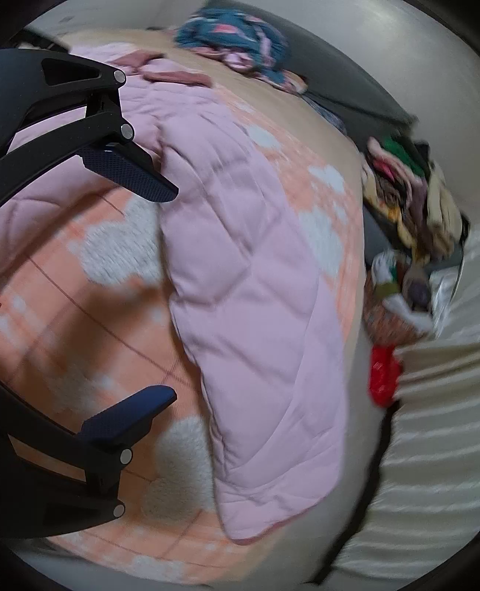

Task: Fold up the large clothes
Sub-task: 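Move the right tool to the jacket sleeve cuff and grasp it, then lift the held sleeve with the right tool and fold it across the jacket body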

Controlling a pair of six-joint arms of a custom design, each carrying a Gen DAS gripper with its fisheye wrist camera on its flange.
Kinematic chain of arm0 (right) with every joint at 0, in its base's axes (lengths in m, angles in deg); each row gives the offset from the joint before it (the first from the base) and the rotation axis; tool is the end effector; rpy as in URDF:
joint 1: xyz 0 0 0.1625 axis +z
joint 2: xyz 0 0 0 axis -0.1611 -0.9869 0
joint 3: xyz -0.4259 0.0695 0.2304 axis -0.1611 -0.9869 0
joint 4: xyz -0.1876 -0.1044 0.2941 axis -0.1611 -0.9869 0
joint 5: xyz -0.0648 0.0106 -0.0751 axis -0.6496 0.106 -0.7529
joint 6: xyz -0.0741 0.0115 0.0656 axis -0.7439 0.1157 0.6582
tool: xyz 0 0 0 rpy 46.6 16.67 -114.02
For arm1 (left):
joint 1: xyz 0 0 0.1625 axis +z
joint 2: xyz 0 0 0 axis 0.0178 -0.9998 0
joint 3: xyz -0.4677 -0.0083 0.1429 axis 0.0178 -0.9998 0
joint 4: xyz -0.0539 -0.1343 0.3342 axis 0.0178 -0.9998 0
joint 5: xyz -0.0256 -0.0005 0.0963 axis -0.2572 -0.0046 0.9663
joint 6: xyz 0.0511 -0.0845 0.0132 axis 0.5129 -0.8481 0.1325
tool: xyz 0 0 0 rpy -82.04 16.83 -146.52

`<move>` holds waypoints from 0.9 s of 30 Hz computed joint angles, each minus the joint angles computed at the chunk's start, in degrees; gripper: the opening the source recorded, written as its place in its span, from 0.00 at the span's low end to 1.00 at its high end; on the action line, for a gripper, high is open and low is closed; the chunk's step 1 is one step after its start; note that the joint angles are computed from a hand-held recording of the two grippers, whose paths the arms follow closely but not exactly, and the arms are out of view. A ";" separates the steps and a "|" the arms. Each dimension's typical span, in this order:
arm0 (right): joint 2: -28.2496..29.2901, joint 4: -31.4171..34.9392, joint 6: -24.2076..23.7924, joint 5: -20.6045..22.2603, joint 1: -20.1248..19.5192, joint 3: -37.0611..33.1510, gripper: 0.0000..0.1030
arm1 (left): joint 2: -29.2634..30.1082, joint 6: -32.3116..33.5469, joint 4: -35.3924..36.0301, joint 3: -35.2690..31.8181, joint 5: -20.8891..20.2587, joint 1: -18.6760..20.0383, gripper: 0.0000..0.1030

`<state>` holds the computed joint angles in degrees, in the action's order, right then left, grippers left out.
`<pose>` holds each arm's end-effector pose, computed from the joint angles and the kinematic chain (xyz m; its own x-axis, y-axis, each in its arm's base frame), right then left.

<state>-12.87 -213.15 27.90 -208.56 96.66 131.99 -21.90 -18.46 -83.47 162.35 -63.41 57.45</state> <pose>0.0542 -0.6797 0.2023 -0.8515 0.4512 0.2672 0.1185 0.6620 -0.7401 -0.1605 -0.6775 0.1563 -0.6986 -0.1457 -0.7005 0.3346 0.7989 -0.4999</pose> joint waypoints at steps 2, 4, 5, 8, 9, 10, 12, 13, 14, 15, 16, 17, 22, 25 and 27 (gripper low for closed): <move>-0.45 0.71 3.32 1.94 -1.59 -0.34 0.96 | 0.52 0.96 -0.22 -0.69 0.49 0.55 0.92; -0.41 -0.35 4.42 3.23 -2.60 -0.64 0.96 | 1.09 3.10 -1.22 -1.04 0.89 0.83 0.92; -0.23 -0.90 5.14 3.68 -3.18 -1.13 0.96 | 1.21 3.66 -1.49 -1.10 0.90 0.98 0.92; 0.23 -2.10 7.06 5.06 -4.71 -2.87 0.96 | 1.34 3.93 -1.55 -1.21 0.93 1.50 0.92; 0.59 -3.26 6.79 5.16 -5.00 -3.49 0.96 | 1.23 3.34 -1.12 -1.35 0.71 1.77 0.92; 0.77 -4.08 6.92 5.47 -5.27 -3.83 0.96 | 1.03 2.58 -0.56 -1.43 0.30 2.04 0.92; 1.12 -6.38 7.52 6.40 -6.03 -4.33 0.92 | 0.48 1.57 0.34 -1.62 -0.52 2.57 0.92; 1.32 -6.77 7.18 5.69 -6.08 -4.86 0.83 | 0.31 1.52 0.30 -1.66 -0.46 2.67 0.92; 1.65 -7.15 6.19 4.39 -6.01 -5.61 0.75 | 0.23 1.55 0.34 -1.87 -0.24 2.74 0.92; 1.75 -7.78 5.03 4.27 -6.09 -6.00 0.57 | 0.02 1.38 0.52 -1.98 0.00 2.81 0.92; 1.70 -8.05 4.32 4.84 -6.20 -6.16 0.47 | -0.29 1.11 0.83 -2.03 0.12 2.89 0.92; 1.64 -7.87 3.01 4.99 -6.06 -6.76 0.43 | -0.48 0.92 0.97 -2.15 0.37 2.95 0.92; 3.49 -15.07 -15.83 1.58 -1.81 -10.98 0.20 | -2.14 1.73 0.51 -0.84 3.72 2.92 0.92; 3.94 -15.63 -23.10 3.01 0.48 -13.53 0.19 | -3.84 0.40 -1.49 0.59 3.53 3.34 0.92; 4.70 -15.74 -27.36 3.38 2.23 -15.47 0.19 | -4.88 -0.59 -2.38 1.32 3.62 3.62 0.92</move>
<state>-8.17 -228.89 0.55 -205.18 98.89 116.52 -26.78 -19.05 -85.84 163.67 -59.79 61.07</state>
